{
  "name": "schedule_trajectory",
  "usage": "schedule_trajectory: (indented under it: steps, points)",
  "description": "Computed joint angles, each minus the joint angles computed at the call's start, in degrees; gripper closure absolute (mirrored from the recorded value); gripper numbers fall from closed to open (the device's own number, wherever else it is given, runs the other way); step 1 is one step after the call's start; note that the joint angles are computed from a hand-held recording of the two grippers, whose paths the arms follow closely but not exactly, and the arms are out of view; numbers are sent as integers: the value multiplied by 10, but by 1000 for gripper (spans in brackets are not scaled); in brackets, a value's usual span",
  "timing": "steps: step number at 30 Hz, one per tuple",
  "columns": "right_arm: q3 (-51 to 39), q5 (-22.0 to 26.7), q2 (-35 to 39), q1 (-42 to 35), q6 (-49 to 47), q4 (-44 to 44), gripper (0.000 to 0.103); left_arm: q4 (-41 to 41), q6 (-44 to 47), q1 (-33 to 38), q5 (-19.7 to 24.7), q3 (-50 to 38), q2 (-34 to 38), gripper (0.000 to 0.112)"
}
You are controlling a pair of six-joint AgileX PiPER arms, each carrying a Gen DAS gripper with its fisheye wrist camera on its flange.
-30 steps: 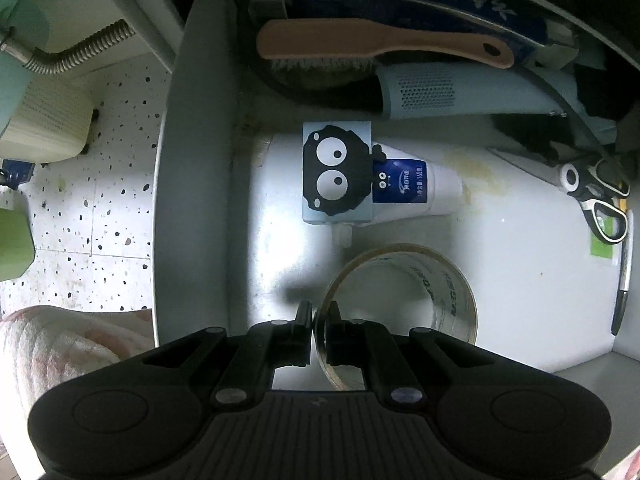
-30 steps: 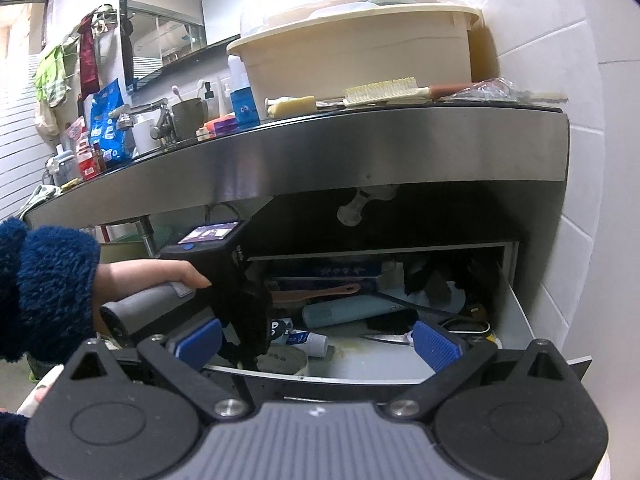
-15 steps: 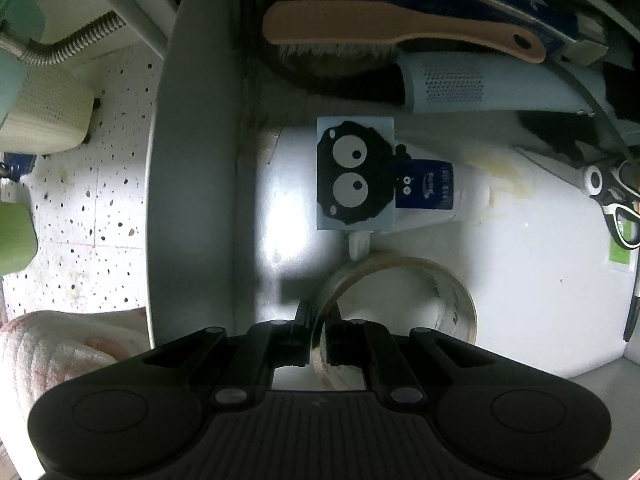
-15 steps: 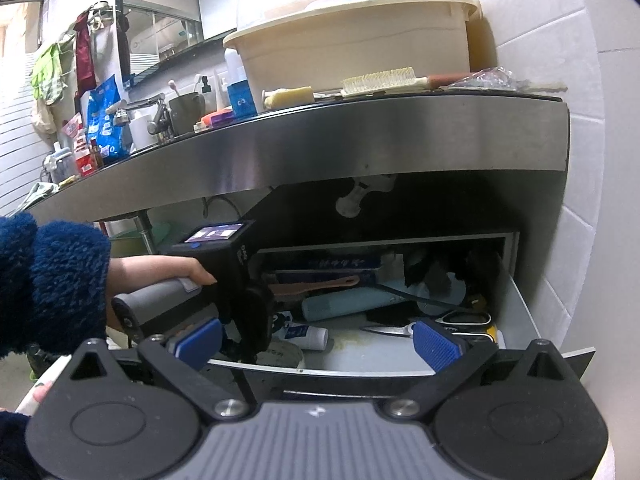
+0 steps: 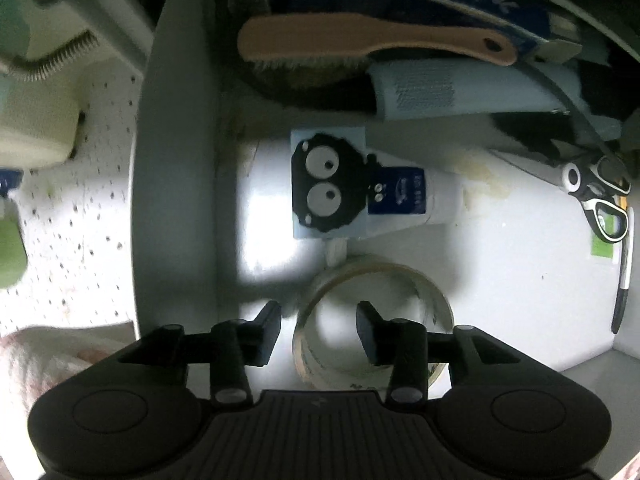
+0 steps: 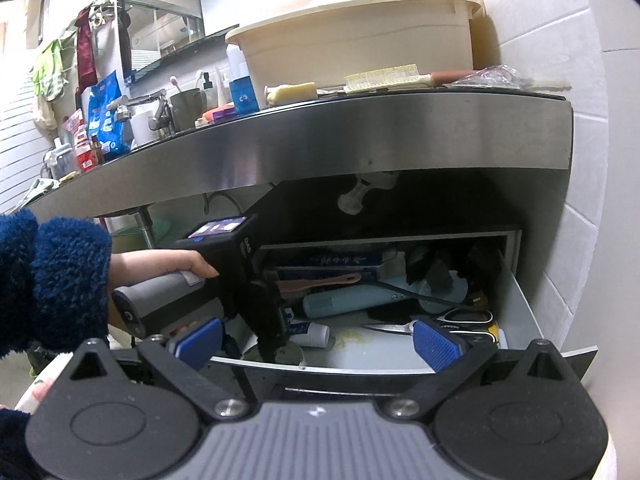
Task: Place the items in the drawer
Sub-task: 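Lower the clear tape roll onto the drawer floor and open the left gripper, then lift the left tool away while bringing the right tool to the drawer front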
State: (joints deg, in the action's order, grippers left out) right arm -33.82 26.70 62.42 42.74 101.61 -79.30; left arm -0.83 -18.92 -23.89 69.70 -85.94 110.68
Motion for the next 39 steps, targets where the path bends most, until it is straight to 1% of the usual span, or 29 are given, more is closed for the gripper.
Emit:
schedule_trajectory:
  steps: [3,7,9,10,14,17,19,21,23,29,33,39]
  points:
    - [1,2,1,3,0,-3,0,1,3,-5,-2,3,-13,68]
    - [0,6,1,7,3,-6,0,-11,6,-5,-11,19,-40,61]
    - [-1,5,3,8,3,-6,0,-3,1,-13,-21,31,-58,56]
    - [-1,6,4,10,4,-8,0,3,-1,-18,-28,37,-65,54]
    - [-5,7,5,15,1,-9,0,14,6,-22,-64,77,-96,54]
    - [-7,14,5,20,-3,-6,0,24,-4,-36,-81,94,-121,54]
    - [-10,20,4,23,-9,-3,0,39,-2,-33,-113,122,-143,54]
    - [-13,29,3,29,-16,1,0,56,-14,-43,-131,135,-170,54]
    - [-16,37,1,34,-24,4,0,61,-22,-50,-135,141,-194,49]
    - [-28,61,-1,46,-56,21,0,59,-37,-64,-140,166,-273,40]
    - [-38,80,-1,61,-73,33,0,74,-49,-79,-150,196,-336,40]
    - [-56,111,13,86,-92,49,0,145,-105,-122,-150,224,-425,39]
